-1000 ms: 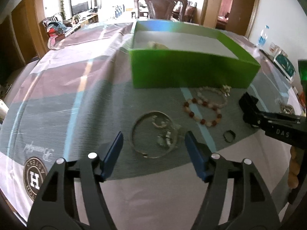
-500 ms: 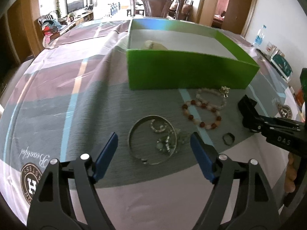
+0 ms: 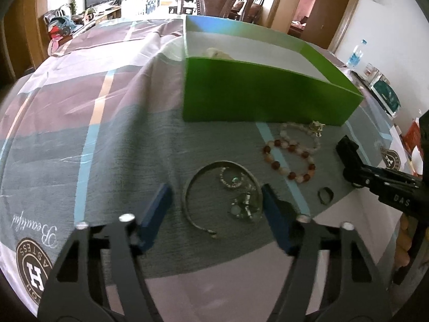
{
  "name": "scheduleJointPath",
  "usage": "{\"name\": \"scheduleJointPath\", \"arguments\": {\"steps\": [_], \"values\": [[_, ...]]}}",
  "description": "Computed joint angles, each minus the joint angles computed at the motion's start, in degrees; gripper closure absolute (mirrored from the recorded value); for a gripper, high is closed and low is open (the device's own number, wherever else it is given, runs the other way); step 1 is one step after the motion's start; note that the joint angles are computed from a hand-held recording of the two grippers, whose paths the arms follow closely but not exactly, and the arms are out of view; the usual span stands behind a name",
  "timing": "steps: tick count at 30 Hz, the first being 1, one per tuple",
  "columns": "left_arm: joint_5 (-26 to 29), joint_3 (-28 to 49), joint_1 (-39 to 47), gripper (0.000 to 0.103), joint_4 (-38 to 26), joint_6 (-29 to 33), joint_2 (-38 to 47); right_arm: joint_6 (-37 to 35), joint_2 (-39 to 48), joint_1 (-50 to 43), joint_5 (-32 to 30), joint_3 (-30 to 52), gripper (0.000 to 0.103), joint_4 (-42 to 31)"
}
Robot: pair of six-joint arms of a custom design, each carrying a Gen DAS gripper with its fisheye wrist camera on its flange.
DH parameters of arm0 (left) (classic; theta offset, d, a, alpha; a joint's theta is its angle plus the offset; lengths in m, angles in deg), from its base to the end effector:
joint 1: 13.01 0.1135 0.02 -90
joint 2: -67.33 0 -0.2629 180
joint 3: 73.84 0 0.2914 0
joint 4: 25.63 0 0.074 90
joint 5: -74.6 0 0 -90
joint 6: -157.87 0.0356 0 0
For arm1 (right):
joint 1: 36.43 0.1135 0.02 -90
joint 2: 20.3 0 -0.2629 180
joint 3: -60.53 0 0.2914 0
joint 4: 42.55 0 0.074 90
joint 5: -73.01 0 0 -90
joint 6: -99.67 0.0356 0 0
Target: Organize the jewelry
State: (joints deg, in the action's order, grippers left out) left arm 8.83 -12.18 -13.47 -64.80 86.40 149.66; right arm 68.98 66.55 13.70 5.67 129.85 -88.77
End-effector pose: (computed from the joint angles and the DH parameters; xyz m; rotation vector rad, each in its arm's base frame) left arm 0.3109 -0.0171 0.1791 0.5611 2.4686 -0.4288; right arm 0.2225 0.2450 0.1924 0.3233 2.5364 0.1906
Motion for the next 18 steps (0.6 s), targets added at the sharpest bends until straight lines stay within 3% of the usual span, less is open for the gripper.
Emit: {"name": "scheduleJointPath", "arguments": {"steps": [8, 9, 10, 11, 14, 16, 18], "values": [[-0.4, -0.62, -0.21, 0.044, -0.09, -1.74, -2.66, 0.39, -1.68, 0.6, 0.62, -0.91, 0.072, 0.19], [-0.25, -0.74, -0.15, 0.049, -0.25, -1.69, -3.54, 0.33, -2.12, 0.83, 1.0, -1.05, 0.072, 0.04], [0.34, -0.81, 0.04, 0.071, -0.65, -1.32, -4.53, 0.3, -2.35, 0.96, 1.27, -1.08, 0.072, -0.11], [1.26, -0.42, 0.39, 0.073, -1.61, -0.89, -4.81, 0.31, -2.64, 1.14, 1.72, -0.99, 0.072, -0.45], [1.15, -0.83, 0.94, 0.064, -1.73, -0.6, -6.87, 0.63, -2.91, 1.25, 1.92, -1.22, 0.072, -0.56], [1.6, -0.88, 1.15, 0.051, -1.83, -0.19, -6.95, 0.94, -2.59, 1.34, 1.66, -1.3, 0.072, -0.31], [0.7, -0.8, 0.67, 0.05, -1.84, -0.19, -6.58, 1.06, -2.24, 1.29, 1.1, -1.42, 0.072, 0.05]]}}
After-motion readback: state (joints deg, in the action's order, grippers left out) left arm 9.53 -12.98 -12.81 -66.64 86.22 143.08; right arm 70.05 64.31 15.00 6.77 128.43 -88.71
